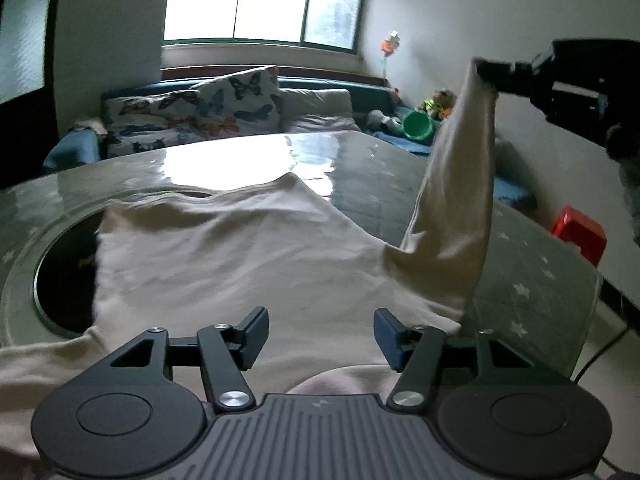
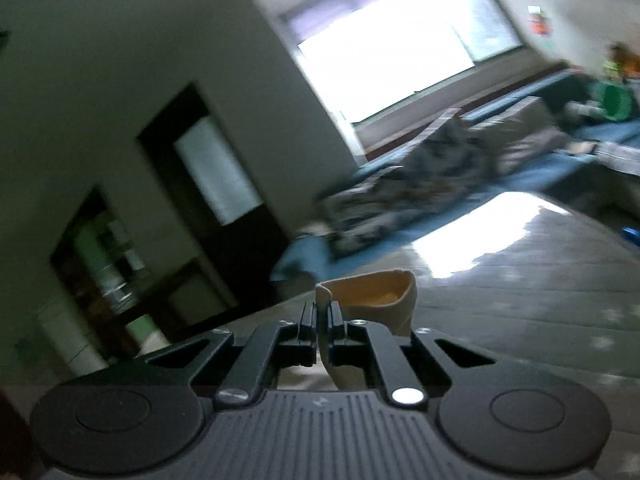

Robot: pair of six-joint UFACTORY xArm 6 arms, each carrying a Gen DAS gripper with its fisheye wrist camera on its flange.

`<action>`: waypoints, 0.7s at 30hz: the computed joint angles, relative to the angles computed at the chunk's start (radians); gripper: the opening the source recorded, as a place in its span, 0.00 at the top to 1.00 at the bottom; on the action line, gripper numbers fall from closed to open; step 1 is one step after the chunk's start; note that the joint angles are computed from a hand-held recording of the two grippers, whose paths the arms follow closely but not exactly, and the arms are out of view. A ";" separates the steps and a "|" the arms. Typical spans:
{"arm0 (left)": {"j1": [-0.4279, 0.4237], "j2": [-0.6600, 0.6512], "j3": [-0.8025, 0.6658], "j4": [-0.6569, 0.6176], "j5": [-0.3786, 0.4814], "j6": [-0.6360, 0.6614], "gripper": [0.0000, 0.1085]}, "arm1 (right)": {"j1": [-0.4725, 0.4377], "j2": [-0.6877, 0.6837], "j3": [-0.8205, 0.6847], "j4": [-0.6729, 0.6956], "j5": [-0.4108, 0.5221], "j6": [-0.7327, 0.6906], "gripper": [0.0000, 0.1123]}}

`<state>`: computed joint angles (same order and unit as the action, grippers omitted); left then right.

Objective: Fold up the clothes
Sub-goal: 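Lift a sleeve with the right gripper and fold it across the body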

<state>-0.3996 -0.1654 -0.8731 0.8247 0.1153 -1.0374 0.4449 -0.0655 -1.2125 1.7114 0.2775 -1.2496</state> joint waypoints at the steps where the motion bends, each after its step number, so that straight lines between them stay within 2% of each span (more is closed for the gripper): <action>1: 0.009 -0.010 0.011 0.005 -0.006 -0.017 0.40 | 0.022 0.008 -0.010 -0.007 0.011 -0.013 0.96; 4: 0.029 -0.031 0.039 -0.009 -0.016 -0.035 0.40 | 0.083 0.042 -0.041 -0.060 0.058 -0.024 0.95; 8: 0.041 -0.055 0.070 -0.034 -0.009 -0.032 0.40 | 0.131 0.067 -0.045 -0.176 0.124 0.037 0.88; 13: 0.060 -0.082 0.104 -0.058 -0.002 -0.026 0.40 | 0.132 0.033 0.000 -0.280 0.090 0.071 0.82; 15: 0.067 -0.092 0.114 -0.059 -0.001 -0.030 0.40 | 0.140 0.024 0.028 -0.388 0.032 0.138 0.79; 18: 0.078 -0.109 0.128 -0.047 -0.002 -0.046 0.40 | 0.122 -0.003 0.113 -0.656 -0.041 0.312 0.77; 19: 0.081 -0.112 0.133 -0.053 -0.003 -0.044 0.40 | 0.114 -0.015 0.147 -0.749 -0.051 0.377 0.71; 21: 0.084 -0.113 0.139 -0.068 -0.004 -0.029 0.40 | 0.093 -0.039 0.213 -0.914 -0.058 0.496 0.64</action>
